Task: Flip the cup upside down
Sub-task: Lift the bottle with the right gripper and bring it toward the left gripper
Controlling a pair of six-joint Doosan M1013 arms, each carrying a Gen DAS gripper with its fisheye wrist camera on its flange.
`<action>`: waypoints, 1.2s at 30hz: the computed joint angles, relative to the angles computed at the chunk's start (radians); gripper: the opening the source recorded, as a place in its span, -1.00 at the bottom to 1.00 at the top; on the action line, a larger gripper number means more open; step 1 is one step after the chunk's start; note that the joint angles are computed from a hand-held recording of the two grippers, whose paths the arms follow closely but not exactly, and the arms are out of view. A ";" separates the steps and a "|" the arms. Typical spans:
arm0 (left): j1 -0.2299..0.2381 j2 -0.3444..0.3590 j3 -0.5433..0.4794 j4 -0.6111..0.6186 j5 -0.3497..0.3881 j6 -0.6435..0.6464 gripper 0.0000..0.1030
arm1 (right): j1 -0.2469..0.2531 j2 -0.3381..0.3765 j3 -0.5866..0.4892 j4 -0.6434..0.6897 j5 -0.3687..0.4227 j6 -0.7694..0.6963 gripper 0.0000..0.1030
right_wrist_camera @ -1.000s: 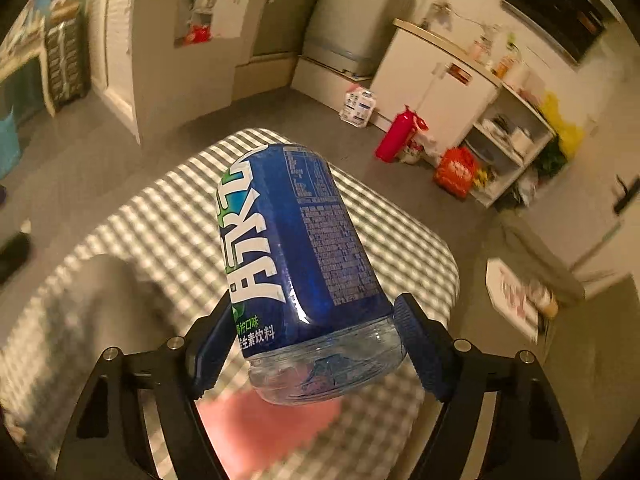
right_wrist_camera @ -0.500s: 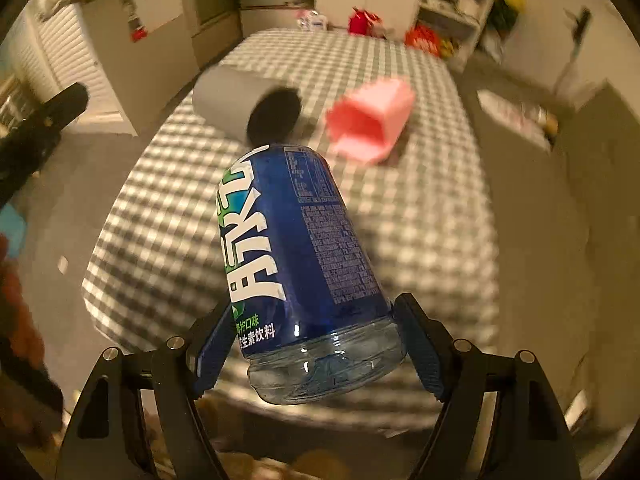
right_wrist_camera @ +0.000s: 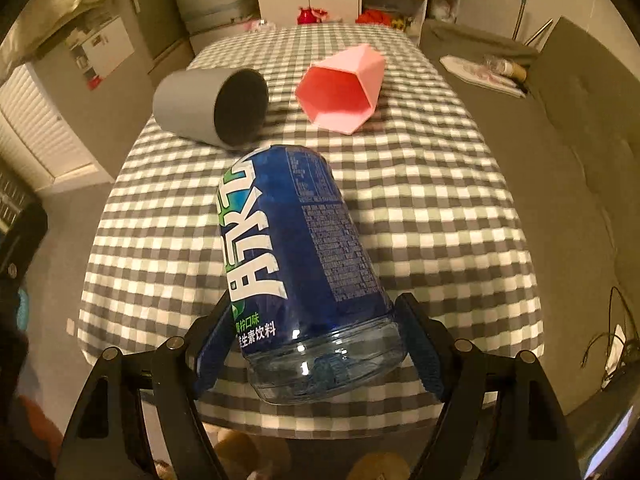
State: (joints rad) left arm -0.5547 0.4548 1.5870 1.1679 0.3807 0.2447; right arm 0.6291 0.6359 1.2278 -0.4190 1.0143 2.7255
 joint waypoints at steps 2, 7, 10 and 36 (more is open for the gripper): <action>-0.006 -0.005 0.010 -0.003 0.003 0.000 1.00 | -0.004 -0.005 0.010 0.011 -0.026 -0.019 0.52; -0.023 -0.013 0.022 0.030 0.048 -0.001 1.00 | -0.025 -0.031 0.055 0.056 -0.089 -0.018 0.82; -0.032 -0.021 0.032 0.067 0.066 -0.042 1.00 | -0.039 -0.063 0.107 0.074 -0.152 0.004 0.86; -0.157 0.043 -0.048 -0.433 0.000 0.207 1.00 | -0.107 -0.319 0.415 -0.271 -0.272 0.221 0.86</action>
State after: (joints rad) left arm -0.7116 0.4974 1.5394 0.7348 0.3806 0.4516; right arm 0.5221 0.3171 1.6425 -0.6904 0.7421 2.9462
